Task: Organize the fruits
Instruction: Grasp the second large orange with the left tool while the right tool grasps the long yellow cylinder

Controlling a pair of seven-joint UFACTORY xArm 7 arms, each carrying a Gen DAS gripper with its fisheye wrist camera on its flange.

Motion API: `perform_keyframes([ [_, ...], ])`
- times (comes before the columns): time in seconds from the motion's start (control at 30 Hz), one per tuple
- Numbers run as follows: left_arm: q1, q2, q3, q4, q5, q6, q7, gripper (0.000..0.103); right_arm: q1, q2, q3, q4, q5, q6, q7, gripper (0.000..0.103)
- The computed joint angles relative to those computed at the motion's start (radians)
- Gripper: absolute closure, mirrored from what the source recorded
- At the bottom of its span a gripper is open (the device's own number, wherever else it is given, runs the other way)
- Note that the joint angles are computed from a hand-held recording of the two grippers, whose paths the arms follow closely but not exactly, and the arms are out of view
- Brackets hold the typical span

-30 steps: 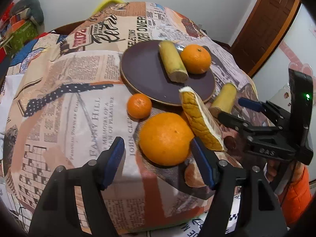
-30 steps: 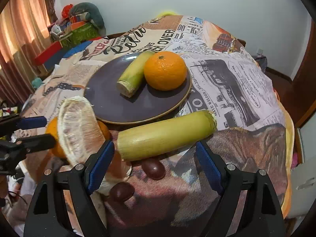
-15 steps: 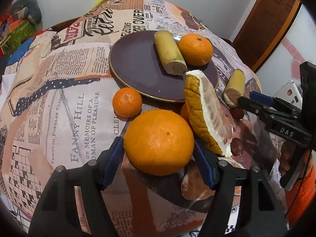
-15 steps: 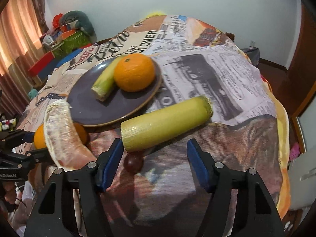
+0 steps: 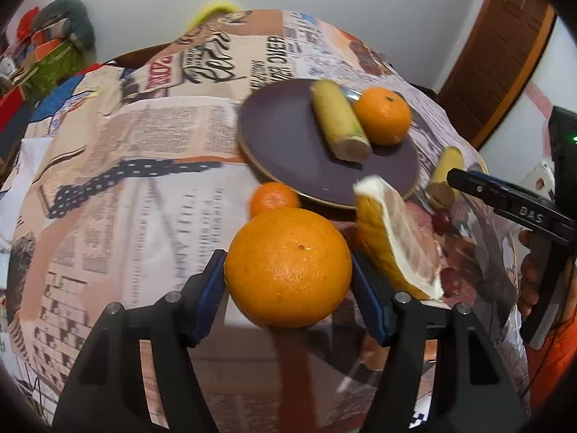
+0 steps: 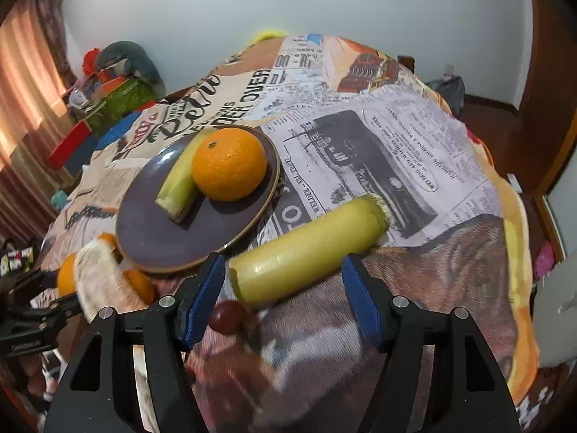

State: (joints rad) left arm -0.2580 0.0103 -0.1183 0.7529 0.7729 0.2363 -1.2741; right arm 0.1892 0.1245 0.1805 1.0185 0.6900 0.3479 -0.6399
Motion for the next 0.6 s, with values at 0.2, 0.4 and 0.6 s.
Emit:
perform_keyframes([
  [0.2,0.034,-0.033,0.005,-0.027,0.033,0.025,-0.031,0.037,0.017,0.057,-0.001,0.014,-0.12,-0.049,0.164,0.021],
  [0.4,0.041,-0.017,-0.004,-0.017,0.064,0.043,-0.05,0.037,-0.02,0.059,0.025,0.012,-0.109,-0.06,0.154,0.031],
  [0.6,0.035,-0.01,0.003,-0.011,0.072,0.043,-0.051,0.037,-0.066,-0.004,0.027,-0.032,0.04,0.016,-0.031,0.055],
])
